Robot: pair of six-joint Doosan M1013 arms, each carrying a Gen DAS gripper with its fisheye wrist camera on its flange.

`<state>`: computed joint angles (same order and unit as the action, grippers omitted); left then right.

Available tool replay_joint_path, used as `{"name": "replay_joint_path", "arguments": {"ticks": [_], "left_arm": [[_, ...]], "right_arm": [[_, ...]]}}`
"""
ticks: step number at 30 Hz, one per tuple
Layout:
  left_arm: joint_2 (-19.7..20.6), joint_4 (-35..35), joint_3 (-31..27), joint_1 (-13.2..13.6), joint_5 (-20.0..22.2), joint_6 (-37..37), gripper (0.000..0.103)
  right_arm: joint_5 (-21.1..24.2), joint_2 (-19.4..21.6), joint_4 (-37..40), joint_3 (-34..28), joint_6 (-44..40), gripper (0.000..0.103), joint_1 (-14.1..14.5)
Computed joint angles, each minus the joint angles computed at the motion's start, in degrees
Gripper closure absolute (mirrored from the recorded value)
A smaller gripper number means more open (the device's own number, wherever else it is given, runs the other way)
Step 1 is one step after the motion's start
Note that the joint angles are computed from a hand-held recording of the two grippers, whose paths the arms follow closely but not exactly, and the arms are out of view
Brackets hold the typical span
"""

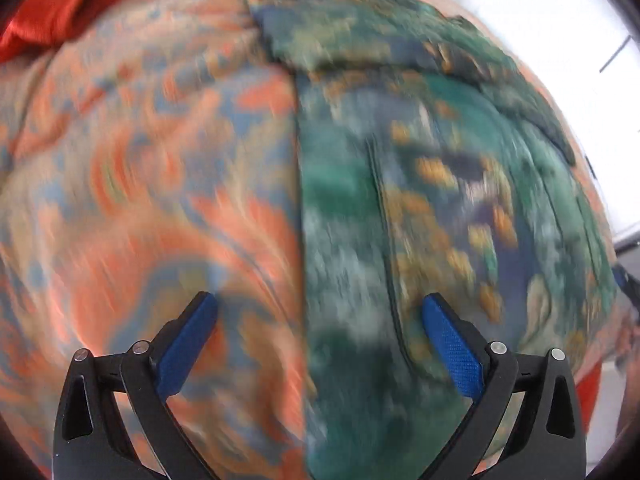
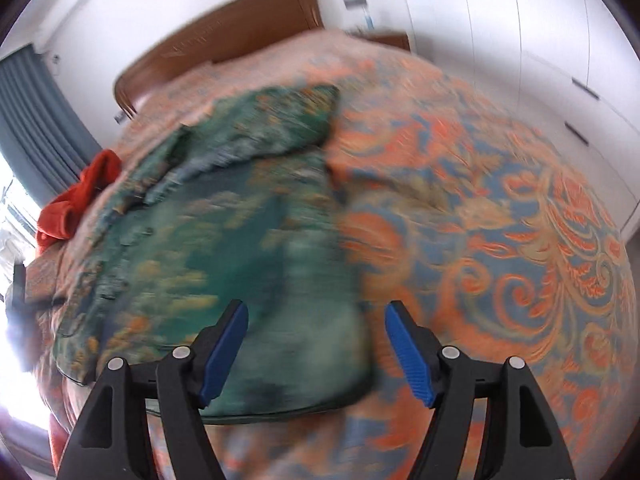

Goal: Fold large clothes
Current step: 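Grasp the jacket's side with the left tool and fold it toward the center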

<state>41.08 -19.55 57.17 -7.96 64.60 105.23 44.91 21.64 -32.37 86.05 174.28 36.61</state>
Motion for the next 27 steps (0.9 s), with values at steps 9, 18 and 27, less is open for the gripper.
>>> {"name": "replay_joint_path", "arguments": {"ticks": [9,18,27], "left_arm": [[1.98,-6.65,-3.46,-1.11,6.92,1.49,0.075],[-4.00,-11.79,2.75,0.53,3.24,3.38,0.084],[-10.21,-10.20,15.75,0.25,-2.66,3.25,0.084]], "right_arm": [[-11.02,3.19,27.25,-0.72,-29.87,0.038,-5.57],[-9.79,2.16,23.97,-4.55,-29.80,0.083,-4.16],[-7.11,-0.72,21.17,-1.42,-28.45,0.083,-0.49]]}}
